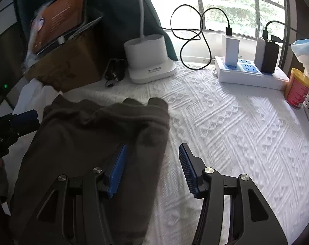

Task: Fold small clothes
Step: 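Lower the grey shirt onto the bedspread beside the white cloth, then open both grippers and release the grey shirt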

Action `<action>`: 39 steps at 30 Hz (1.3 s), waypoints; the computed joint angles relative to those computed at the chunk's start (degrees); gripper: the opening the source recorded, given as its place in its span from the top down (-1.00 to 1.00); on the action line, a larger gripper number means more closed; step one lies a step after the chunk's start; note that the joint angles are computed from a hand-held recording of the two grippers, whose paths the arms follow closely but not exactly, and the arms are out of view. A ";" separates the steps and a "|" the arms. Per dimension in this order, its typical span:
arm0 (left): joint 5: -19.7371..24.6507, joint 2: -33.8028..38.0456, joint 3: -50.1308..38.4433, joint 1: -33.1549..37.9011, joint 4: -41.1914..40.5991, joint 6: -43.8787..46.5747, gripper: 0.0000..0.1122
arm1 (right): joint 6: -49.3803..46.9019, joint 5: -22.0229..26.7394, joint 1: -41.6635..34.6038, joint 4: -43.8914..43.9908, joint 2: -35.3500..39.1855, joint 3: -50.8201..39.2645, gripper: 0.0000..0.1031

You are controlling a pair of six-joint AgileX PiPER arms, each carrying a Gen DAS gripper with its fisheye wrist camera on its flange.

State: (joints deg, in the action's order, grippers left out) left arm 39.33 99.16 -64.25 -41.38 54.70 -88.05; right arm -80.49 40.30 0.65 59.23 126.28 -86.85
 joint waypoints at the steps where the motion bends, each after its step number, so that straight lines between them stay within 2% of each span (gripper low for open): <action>1: 0.26 -0.15 0.09 -0.72 -0.10 -0.32 0.35 | -0.62 -0.10 -0.07 0.29 -0.54 0.96 -0.09; 7: 1.45 0.86 -0.45 -5.33 -1.58 -0.12 0.35 | -4.44 0.16 -1.11 1.71 -4.21 8.17 -0.08; 12: 3.32 2.58 -0.93 -8.13 -7.38 2.18 0.35 | -9.14 1.78 -3.22 2.67 -6.83 14.84 -0.08; 17: 3.75 2.20 2.19 -10.46 -8.74 -2.29 0.35 | -12.48 4.24 -6.22 3.88 -9.23 19.61 -0.08; 22: 7.28 1.90 2.45 -13.14 -8.20 -5.60 0.34 | -14.88 6.72 -8.94 4.45 -11.21 23.59 -0.08; 24: 7.85 1.78 2.79 -13.51 -8.46 -6.08 0.25 | -16.34 7.09 -9.68 4.98 -12.52 26.01 -0.08; 26: 8.16 1.37 3.77 -14.31 -8.44 -7.80 0.25 | -18.49 7.54 -10.57 5.33 -13.96 28.58 -0.07; 28: 8.00 0.58 5.55 -15.48 -7.60 -11.50 0.25 | -20.06 7.65 -11.50 5.60 -15.11 30.68 0.25; 30: 8.65 0.14 6.35 -16.59 -7.17 -13.69 0.25 | -20.66 8.42 -12.57 5.35 -15.63 31.84 0.37; 34: 11.37 -0.01 6.74 -18.96 -7.31 -15.90 0.25 | -22.42 9.73 -14.75 4.73 -16.74 34.00 0.42; 39: 14.95 -0.78 8.38 -23.17 -5.10 -23.02 0.25 | -25.97 10.46 -17.01 3.70 -19.02 37.61 0.42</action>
State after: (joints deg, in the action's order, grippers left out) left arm 54.28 98.38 -55.87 -64.55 49.60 -111.07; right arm -106.46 50.76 -16.36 62.93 107.26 -49.23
